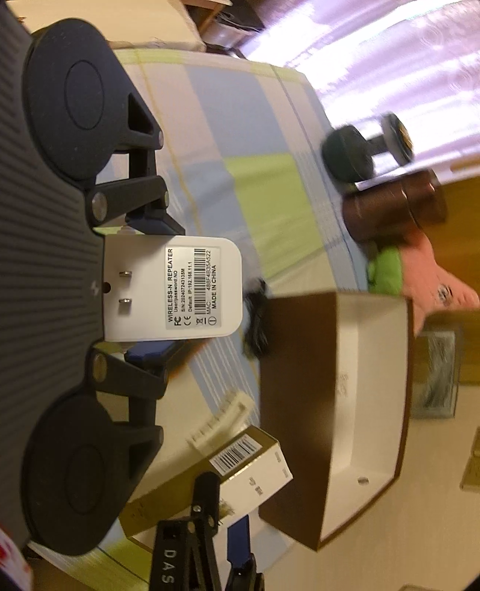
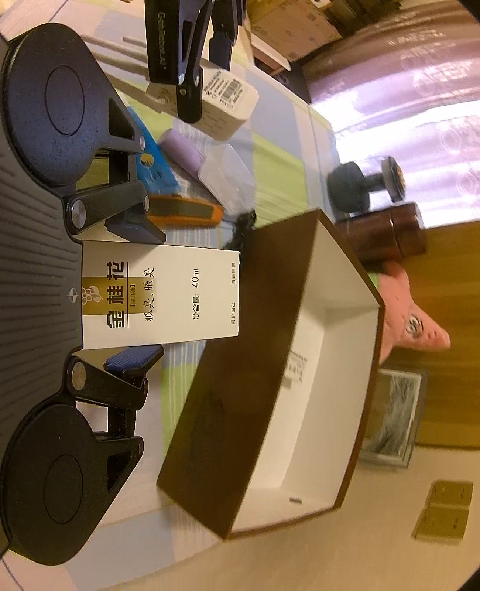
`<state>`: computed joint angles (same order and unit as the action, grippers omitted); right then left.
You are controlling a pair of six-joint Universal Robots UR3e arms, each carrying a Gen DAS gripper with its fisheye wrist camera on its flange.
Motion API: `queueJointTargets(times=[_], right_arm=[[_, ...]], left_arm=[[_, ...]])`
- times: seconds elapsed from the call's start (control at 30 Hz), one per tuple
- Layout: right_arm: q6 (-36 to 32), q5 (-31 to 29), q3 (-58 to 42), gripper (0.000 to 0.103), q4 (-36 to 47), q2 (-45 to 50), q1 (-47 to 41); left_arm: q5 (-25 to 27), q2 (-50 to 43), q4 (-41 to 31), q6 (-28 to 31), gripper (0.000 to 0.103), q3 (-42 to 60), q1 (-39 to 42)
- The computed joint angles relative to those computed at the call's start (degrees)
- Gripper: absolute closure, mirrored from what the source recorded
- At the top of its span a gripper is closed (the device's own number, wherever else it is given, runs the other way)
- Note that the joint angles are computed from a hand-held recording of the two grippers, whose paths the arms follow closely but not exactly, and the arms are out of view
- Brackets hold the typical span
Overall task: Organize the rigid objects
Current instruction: 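Lift the repeater plug and white-gold box and carry them over the brown box, then lower both items into the brown box and open both grippers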
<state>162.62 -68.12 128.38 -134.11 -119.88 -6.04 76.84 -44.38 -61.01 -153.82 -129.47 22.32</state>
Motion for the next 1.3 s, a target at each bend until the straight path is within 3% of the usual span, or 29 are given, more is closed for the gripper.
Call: queueJointTargets(times=[0.27, 0.53, 0.9, 1.3], right_arm=[[-1.52, 3.04, -3.92, 0.048, 6.12, -3.01, -8.23], [1.85, 2.57, -11.61, 0.048, 1.36, 6.34, -10.14], [7.63, -2.53, -28.89, 0.048, -7.92, 28.65, -7.09], [11.19, -6.78, -46.15, 0.048, -7.05, 47.03, -4.85]], left_arm=[[4.81, -17.57, 14.23, -8.94, 0.051, 8.21, -15.46], [7.5, -34.44, 20.89, -13.29, 0.051, 21.72, -23.65], [11.86, -58.15, 20.42, -14.39, 0.051, 49.0, -28.83], [14.8, -79.38, 13.29, -13.96, 0.051, 73.0, -29.22]])
